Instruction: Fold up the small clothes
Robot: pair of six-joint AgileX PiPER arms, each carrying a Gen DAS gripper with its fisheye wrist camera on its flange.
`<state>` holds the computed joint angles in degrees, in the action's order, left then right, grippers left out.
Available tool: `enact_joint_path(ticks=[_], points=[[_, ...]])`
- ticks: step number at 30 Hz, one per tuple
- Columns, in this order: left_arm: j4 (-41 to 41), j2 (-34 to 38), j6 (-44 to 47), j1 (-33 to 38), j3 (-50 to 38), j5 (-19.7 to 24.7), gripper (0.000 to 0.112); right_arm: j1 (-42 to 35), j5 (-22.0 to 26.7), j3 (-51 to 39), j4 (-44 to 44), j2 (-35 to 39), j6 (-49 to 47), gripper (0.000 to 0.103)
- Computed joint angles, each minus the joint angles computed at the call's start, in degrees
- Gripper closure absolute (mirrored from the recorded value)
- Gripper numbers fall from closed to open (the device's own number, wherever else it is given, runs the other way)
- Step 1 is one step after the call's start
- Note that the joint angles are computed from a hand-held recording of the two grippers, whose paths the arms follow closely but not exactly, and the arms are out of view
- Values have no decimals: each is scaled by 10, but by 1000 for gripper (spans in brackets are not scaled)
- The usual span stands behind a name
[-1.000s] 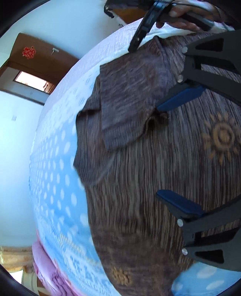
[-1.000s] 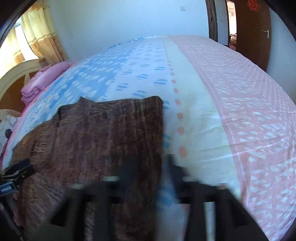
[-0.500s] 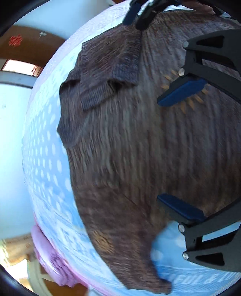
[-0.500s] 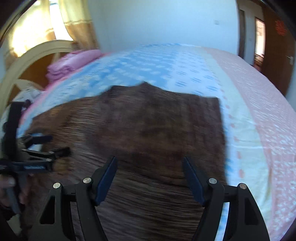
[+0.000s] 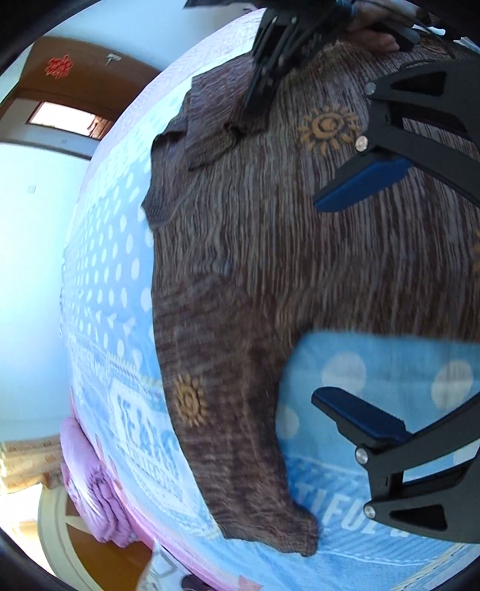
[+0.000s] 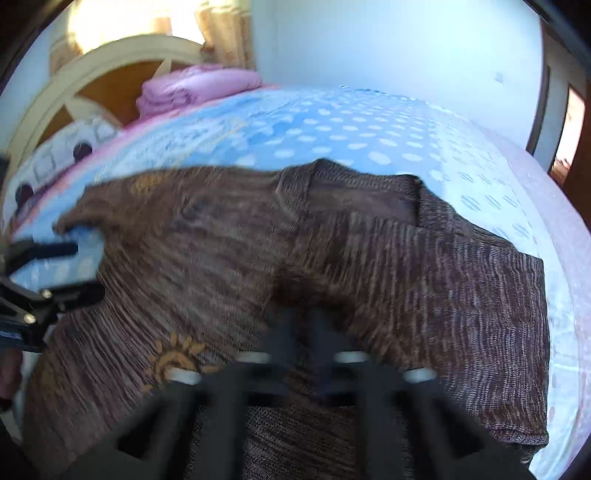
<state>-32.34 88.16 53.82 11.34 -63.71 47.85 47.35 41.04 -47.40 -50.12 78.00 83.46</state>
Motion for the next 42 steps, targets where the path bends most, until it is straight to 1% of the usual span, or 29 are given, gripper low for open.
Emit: enact_joint_path(ticks=[2,4,5,8,10,11,13,15,16,18,19,20,25,26,27,28,29,30,32,33,34,35,36,37,38,39,40,41,42], points=[[-6,12,8,21,-14,11,14,20,6,3,-3,-20,3,103],[-2,26,6,30,-24,5,14,44,22,-4,0,-26,0,103],[3,32,6,34,-31,7,14,48,21,-9,8,-24,-8,103],[14,49,-4,46,-46,5,14,57,74,-52,14,28,-52,103],[10,56,0,55,-54,6,14,44,66,-66,32,51,-79,77],[10,58,-1,59,-57,2,14,35,62,-68,39,57,-85,56],[6,66,1,69,-68,0,14,20,64,-82,49,85,-99,56],[9,80,-6,78,-86,5,14,21,83,-90,23,102,-84,56],[11,88,-8,85,-96,10,14,15,78,-90,25,102,-84,59],[13,100,-13,94,-111,16,14,15,82,-86,18,92,-68,95],[12,106,-11,101,-118,18,14,15,74,-79,16,81,-63,96],[12,112,-10,106,-124,18,14,17,68,-72,16,71,-60,100],[20,141,-17,132,-157,25,14,50,73,-65,26,36,-67,100],[23,148,-21,135,-165,28,14,50,64,-65,42,34,-83,100],[26,153,-25,139,-173,30,14,42,51,-69,77,40,-122,99],[30,159,-29,142,-181,29,14,38,53,-75,105,53,-153,99],[33,164,-32,146,-188,28,14,38,48,-73,115,59,-168,96],[33,168,-34,150,-196,28,14,40,37,-68,114,57,-170,86],[32,179,-37,164,-219,29,14,28,-1,-55,154,34,-203,74],[33,185,-39,168,-229,27,14,24,-14,-45,154,15,-195,71],[37,192,-44,174,-243,23,14,32,-7,-40,130,3,-165,69],[38,201,-49,179,-257,18,14,42,13,-37,92,-6,-121,61],[41,210,-56,182,-270,11,14,47,32,-36,67,-8,-94,46],[47,220,-69,184,-284,-1,14,44,44,-36,58,-3,-88,39],[51,230,-81,187,-296,-10,14,33,48,-37,72,7,-102,31],[55,241,-94,190,-312,-11,14,15,37,-39,108,27,-133,31],[61,256,-109,193,-333,-4,14,8,25,-35,120,41,-145,31],[63,271,-121,198,-354,5,14,16,33,-38,110,34,-143,31],[63,284,-132,201,-371,14,14,30,37,-33,88,32,-118,31]])
